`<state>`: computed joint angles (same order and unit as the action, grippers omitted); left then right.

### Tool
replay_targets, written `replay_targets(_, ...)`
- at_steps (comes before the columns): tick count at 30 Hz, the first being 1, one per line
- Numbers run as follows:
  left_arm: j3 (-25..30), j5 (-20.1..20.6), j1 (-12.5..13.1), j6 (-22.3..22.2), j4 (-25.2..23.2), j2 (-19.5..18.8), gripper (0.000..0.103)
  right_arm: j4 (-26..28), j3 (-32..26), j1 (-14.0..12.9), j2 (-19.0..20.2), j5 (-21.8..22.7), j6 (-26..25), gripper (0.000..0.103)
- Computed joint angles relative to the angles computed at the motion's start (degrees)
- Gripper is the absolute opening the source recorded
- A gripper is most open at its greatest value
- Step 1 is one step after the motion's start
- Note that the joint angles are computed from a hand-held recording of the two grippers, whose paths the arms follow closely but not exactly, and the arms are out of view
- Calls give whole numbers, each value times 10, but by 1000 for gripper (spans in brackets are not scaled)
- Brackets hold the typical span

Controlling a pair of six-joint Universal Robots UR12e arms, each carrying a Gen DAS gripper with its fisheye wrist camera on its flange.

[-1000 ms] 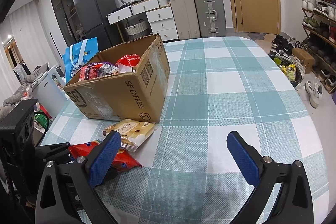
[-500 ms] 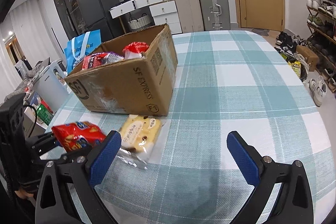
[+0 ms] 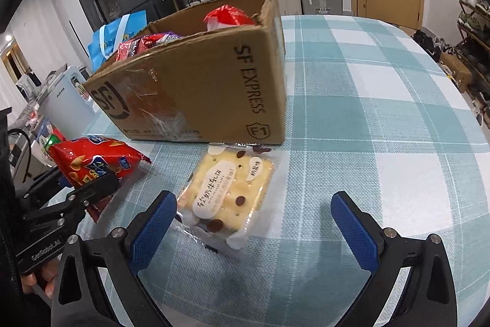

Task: Organize snacks
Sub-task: 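Grasp the red chip bag with the left gripper while the right grasps the cream cake pack, then lift both held snacks and carry them over the box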

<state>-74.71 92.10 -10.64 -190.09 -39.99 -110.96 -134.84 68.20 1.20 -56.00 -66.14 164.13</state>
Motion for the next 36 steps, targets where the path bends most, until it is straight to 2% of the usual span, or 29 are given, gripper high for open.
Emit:
replay_targets(5, -11, 4, 1, -4, 6, 7, 40, 10, -15, 11, 9, -26, 8, 102)
replay_targets(10, -15, 6, 2, -7, 9, 10, 40, 10, -17, 22, 11, -77, -12, 102)
replay_targets(20, -17, 7, 1, -10, 9, 11, 40, 5, -15, 24, 11, -93, -22, 101)
replay_targets(22, -17, 7, 1, -9, 10, 11, 40, -5, -6, 23, 6, -89, -30, 96)
replay_targets(24, -17, 6, 2, -9, 9, 11, 40, -17, 4, 23, 1, -87, -39, 78)
replay_targets(25, -17, 6, 2, -9, 9, 11, 40, -20, 6, 23, -1, -86, -43, 73)
replay_targets(26, -17, 6, 2, -9, 9, 11, 40, -25, 10, 22, -2, -82, -44, 62)
replay_targets(27, -17, 6, 1, -9, 9, 11, 40, -28, 13, 20, -4, -77, -43, 58)
replay_targets(36, -17, 5, 0, -8, 15, 12, 40, -65, 40, 6, -19, -30, -37, 58)
